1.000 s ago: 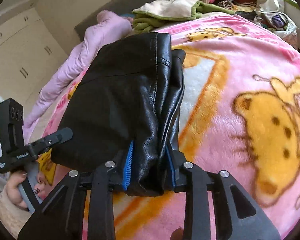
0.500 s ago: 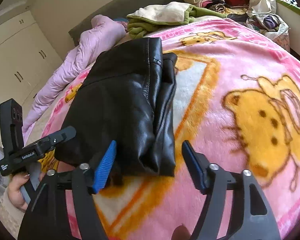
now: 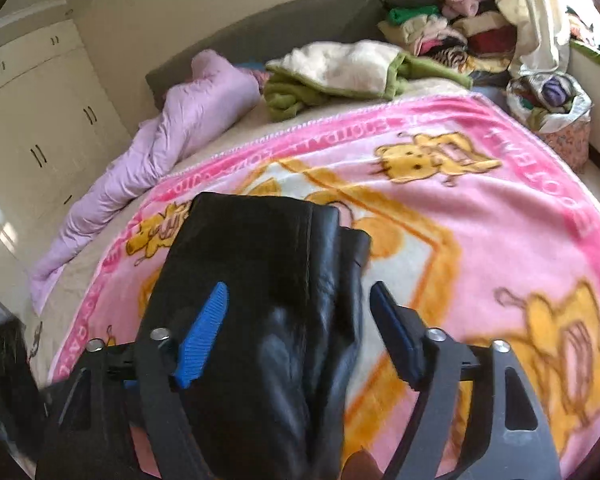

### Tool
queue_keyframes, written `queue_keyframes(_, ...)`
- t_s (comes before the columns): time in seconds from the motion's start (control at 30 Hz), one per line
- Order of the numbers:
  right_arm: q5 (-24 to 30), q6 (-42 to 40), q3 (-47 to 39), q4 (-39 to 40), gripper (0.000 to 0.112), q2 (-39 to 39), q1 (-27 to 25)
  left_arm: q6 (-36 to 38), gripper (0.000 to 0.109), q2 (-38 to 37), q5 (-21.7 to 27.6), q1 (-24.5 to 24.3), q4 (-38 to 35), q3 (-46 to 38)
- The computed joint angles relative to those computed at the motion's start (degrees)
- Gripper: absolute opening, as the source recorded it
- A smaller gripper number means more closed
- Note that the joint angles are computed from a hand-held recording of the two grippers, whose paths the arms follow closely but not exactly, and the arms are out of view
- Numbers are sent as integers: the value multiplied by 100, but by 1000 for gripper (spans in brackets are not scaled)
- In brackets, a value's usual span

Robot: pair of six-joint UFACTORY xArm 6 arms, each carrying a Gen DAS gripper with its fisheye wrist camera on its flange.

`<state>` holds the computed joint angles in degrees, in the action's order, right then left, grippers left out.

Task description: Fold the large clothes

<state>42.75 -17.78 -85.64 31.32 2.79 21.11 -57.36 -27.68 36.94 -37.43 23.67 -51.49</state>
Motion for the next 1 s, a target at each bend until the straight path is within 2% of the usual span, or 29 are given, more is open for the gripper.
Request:
queue_keyframes(0.1,240,329,-715,-215,61,693,65,28,46,31,71,-39,72,-1)
queue_keyframes(0.17,423,563,-1067,-321,29,1025,60,23,46,55,113,-68,134,-21)
queue_keyframes(0.2,553,549,-1243,-106,13,1137,32,-16,46,63,151,-87,198,-24)
queue_keyframes(0.3,227,193,-1184,242,11,1058,51,0,46,38,25,-74,192,60)
queue_keyframes(0.37,162,560,-1277,-410,11,1212,112,80,46,1,-153,-36,33,115)
queue_keyframes(0.47,359,895,-1428,-878,16,1489,116,163,46,-16,-330,21,-168,174)
queue_keyframes(0.6,385,949,-1331,-637,26,1447,16,188,45,-36,-373,40,-275,180)
queue_keyframes(0.77,242,992,-921,-646,35,1031,15,128,46,-97,-318,45,-267,177)
queue_keyframes(0.87,103,921,-603,-638,48,717,23,53,46,-156,-254,32,-220,178)
queue_keyframes(0.9,46,777,-435,-458,60,545,12,47,48,-184,-248,34,-231,185)
queue_keyframes(1.0,-136,520,-3,-275,68,80,15,-83,60,-262,-118,-42,-98,171)
